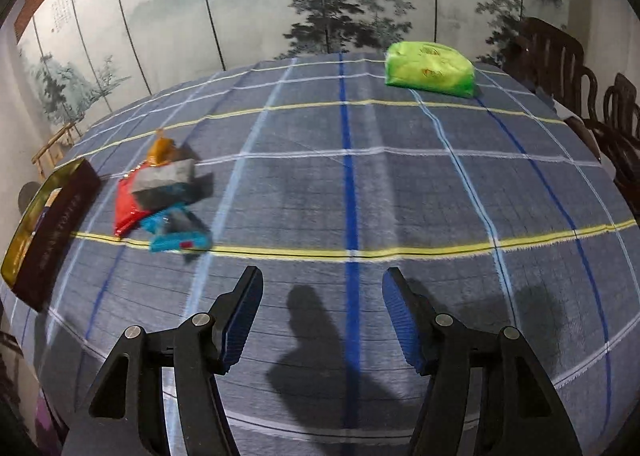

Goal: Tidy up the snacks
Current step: 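Reach the left gripper to the small blue-wrapped snack and grasp it, then lift the blue-wrapped snack with the left gripper while the right grasps the grey square pack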

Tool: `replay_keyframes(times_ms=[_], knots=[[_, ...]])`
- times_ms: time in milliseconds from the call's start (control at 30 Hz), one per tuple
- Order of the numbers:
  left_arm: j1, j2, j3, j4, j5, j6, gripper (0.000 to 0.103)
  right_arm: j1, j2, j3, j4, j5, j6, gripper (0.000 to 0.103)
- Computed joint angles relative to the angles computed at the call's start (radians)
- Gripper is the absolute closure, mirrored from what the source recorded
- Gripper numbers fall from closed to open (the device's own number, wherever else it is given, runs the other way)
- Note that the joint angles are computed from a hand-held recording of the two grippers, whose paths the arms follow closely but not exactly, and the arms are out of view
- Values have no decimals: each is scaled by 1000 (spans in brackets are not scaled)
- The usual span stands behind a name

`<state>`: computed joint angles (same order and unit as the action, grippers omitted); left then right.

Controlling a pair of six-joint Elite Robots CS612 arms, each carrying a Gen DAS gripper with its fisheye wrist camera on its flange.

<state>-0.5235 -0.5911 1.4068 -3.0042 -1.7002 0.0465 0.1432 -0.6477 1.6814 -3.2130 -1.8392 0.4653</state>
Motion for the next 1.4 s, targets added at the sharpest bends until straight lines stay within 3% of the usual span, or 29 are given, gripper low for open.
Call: replay_keyframes(times_ms=[100, 200, 400, 533, 867, 1033, 1067, 1133, 1267, 1400], knots=[[-14, 21, -56, 101, -103, 7, 13, -10, 4, 10, -22, 13, -7, 39], [-25, 54, -124, 175, -189, -36, 14, -22, 8, 18, -47, 35, -7, 39], [-66, 148, -312, 342, -249, -115, 26, -45, 11, 42, -132, 115, 8, 38], [-92, 210, -432, 461, -201, -166, 36, -53, 14, 55, -187, 156, 8, 37], [-135, 293, -584, 579, -59, -230, 36, -66, 22, 71, -280, 231, -1, 35], [-154, 310, -599, 584, 3, -228, 41, -81, 26, 84, -330, 272, 34, 33], [-158, 305, -582, 549, 23, -223, 55, -84, 27, 86, -335, 277, 44, 33], [-165, 296, -554, 508, 48, -189, 68, -90, 28, 88, -345, 286, 65, 32], [-151, 283, -518, 458, -9, -179, 73, -98, 29, 90, -344, 299, 93, 31], [-121, 230, -401, 313, -88, -182, 73, -98, 28, 89, -330, 296, 91, 31]])
